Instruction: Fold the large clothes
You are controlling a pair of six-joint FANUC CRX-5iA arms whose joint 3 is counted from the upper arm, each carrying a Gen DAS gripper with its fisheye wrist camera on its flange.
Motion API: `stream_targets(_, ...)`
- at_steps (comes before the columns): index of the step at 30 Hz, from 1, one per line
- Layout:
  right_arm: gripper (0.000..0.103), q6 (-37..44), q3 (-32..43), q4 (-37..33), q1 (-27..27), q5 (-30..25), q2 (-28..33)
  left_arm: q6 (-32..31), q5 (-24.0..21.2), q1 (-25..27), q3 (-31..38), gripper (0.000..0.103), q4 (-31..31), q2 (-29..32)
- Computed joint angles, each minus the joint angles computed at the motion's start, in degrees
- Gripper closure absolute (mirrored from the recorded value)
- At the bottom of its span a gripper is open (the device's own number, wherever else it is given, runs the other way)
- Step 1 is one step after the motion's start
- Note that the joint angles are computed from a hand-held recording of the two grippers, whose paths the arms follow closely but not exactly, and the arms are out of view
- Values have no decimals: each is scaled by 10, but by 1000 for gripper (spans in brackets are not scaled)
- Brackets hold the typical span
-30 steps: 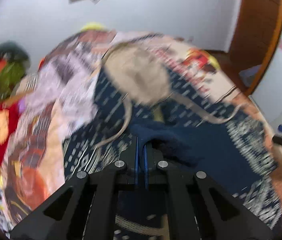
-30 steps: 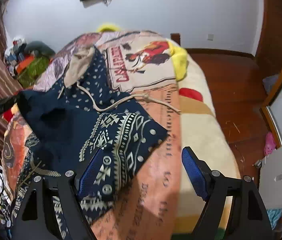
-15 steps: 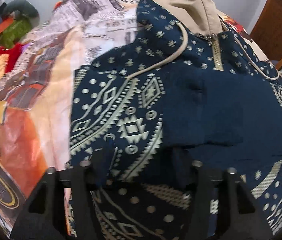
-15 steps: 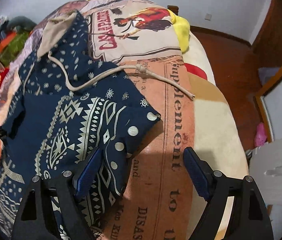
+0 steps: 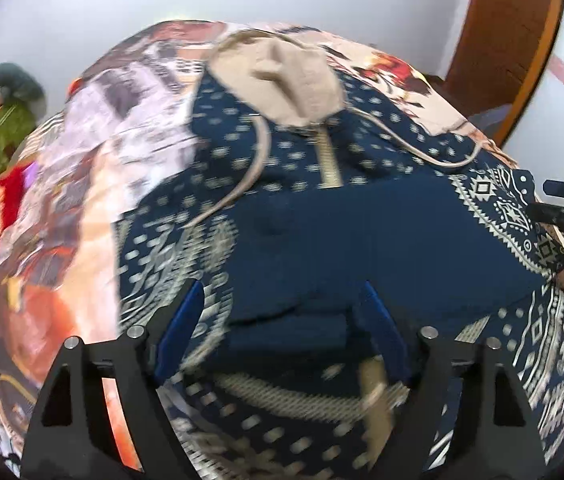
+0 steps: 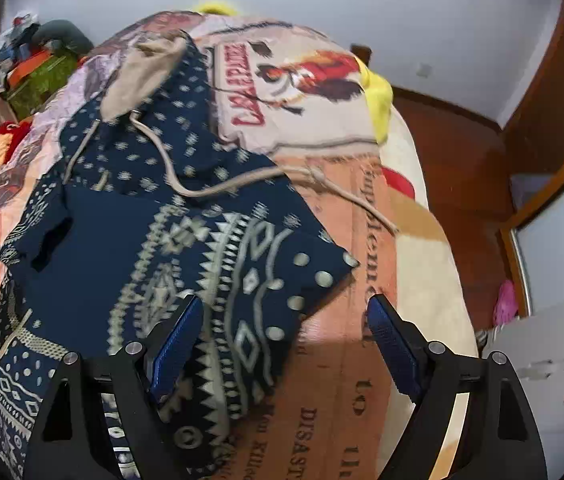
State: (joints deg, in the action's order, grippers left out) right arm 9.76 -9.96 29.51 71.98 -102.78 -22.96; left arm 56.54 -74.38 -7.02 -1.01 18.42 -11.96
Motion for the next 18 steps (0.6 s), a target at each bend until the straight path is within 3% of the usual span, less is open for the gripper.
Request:
stream_targets(7, 20, 20, 14, 20, 33, -2, 12, 90, 21, -100, 45, 20, -121, 66)
stream_targets(9, 20, 30, 17, 28, 40, -11, 15, 85, 43, -92, 34, 20, -119, 60)
stream_targets(11, 20, 34, 17, 33, 44, -18, 16, 107, 54, -91, 40, 20, -156, 57)
stream_targets(18, 20, 27, 11, 26, 29, -9, 10, 130, 46, 23, 51, 20, -157, 67)
